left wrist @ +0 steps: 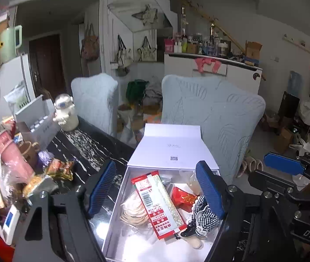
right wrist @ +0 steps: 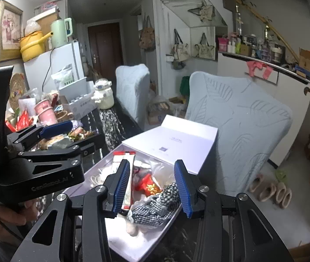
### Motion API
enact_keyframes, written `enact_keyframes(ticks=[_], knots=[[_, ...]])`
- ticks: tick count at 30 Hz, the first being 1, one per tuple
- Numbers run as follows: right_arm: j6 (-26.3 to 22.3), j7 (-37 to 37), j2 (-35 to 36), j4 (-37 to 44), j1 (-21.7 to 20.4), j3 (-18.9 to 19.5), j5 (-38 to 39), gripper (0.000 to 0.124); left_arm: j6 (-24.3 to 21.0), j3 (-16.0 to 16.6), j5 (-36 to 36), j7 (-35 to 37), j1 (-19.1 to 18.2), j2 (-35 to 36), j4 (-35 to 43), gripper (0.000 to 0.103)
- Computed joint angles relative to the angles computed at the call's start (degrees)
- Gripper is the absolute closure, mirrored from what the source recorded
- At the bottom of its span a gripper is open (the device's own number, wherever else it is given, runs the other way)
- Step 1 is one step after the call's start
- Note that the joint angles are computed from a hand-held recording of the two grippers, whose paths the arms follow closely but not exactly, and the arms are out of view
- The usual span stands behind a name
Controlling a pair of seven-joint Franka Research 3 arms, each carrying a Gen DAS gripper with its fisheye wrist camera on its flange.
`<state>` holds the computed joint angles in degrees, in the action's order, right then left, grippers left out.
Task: Organize soft objects
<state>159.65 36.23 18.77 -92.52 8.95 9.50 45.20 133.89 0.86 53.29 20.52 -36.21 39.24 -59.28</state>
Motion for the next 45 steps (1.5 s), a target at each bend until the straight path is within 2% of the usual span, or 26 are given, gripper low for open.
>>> enact_keyframes(ticks=[3, 8, 13, 17, 21, 26, 36, 45], knots=[[0.9, -1.3, -1.7, -1.8, -0.4, 0.3, 1.5, 0.078, 0.1, 0.4, 1.7, -1.9, -0.8, -2.1, -2.6, 0.022], [2.3, -3.7, -5.0, -5.1, -0.4, 0.3, 4.8, 0.073, -2.1, 0.3, 5.9, -5.3, -2.3, -5.4, -6.0, 0.021], [3.5, -5.2, -8.7, -8.8, 0.3, -0.8, 7.4, 0.066, -2.5, -1.9, 8.6, -9.0, -2.0, -9.3, -10.9, 0.019], [4.0, -7.7, -11.3, -11.6, 1.0, -1.6, 10.7, 0.061, -4.8, -3.5, 10.2, -10.1, -2.3, -10.9, -12.7, 0.005], [2.3, -9.3, -13.7, -14.3, 1.7, -3.0, 13.1, 0.055, -6.1, -5.2, 11.1, -11.3, -2.3, -12.9, -15.3, 0.005], [3.4, -9.3, -16.9, -18.6, 3.1, -4.4, 13.4, 0.05, -6.4, -6.9, 11.9, -13.0, -2.2, -15.1, -18.6, 0.005], [5.3, -9.4, -22.5, -26.8, 6.0, -6.8, 15.7, 0.048, -7.6, -10.0, 10.8, -14.9, -1.5, -18.0, -24.4, 0.005], [6.6, -7.2, -24.2, -30.1, 7.6, -7.7, 14.7, 0.048, -6.7, -11.3, 10.3, -15.1, -0.6, -19.4, -27.3, 0.005]])
